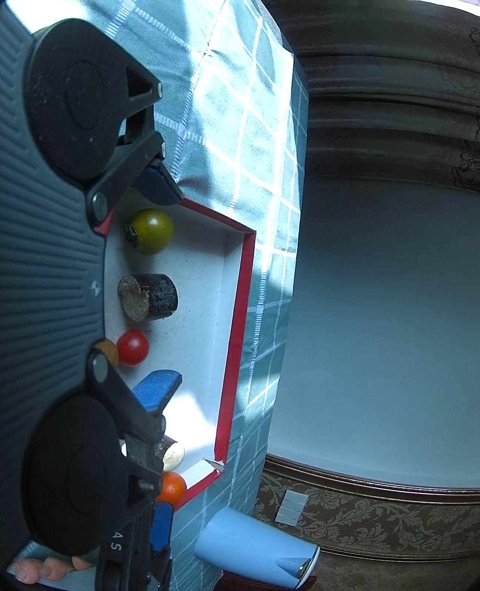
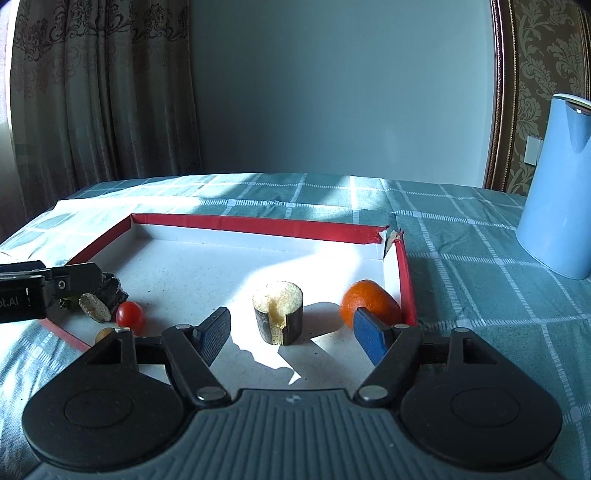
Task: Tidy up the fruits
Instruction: 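Open the right gripper releasing the pale-cored cylinder while the left releases the charred one, then withdraw both grippers from the tray toward the remaining produce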
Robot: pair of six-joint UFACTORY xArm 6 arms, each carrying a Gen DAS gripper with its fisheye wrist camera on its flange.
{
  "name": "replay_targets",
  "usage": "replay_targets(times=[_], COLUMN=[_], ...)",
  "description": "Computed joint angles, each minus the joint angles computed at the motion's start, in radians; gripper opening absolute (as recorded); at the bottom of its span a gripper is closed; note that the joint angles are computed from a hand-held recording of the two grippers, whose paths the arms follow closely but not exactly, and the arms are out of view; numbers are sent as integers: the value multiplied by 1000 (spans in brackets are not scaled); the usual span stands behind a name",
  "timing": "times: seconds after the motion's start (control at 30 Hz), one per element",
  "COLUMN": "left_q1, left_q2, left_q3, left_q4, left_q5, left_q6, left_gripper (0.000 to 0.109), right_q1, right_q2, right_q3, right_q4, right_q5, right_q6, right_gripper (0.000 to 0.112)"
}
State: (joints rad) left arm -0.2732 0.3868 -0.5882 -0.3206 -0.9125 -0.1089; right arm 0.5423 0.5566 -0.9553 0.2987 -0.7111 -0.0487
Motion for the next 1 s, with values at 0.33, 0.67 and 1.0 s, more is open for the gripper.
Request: replay_targets(times=[0.33, 0.67, 1.0], left_q1=[5, -107, -129], left_q2=[-68, -30, -15], left_q3=[199, 172, 136], left_q4=[52, -98, -166], left_q5=[-105, -72, -55], left_q6=[-24, 135, 147], left_gripper=[96, 96, 96], right_q1=[-23, 29, 13], right_q2=[-113, -135, -152], right_q3=[224, 343, 381], right_q4=[-153, -164, -422], right_q5=[-102, -230, -206], right_q6=[130, 77, 102], right_gripper=[73, 73, 73])
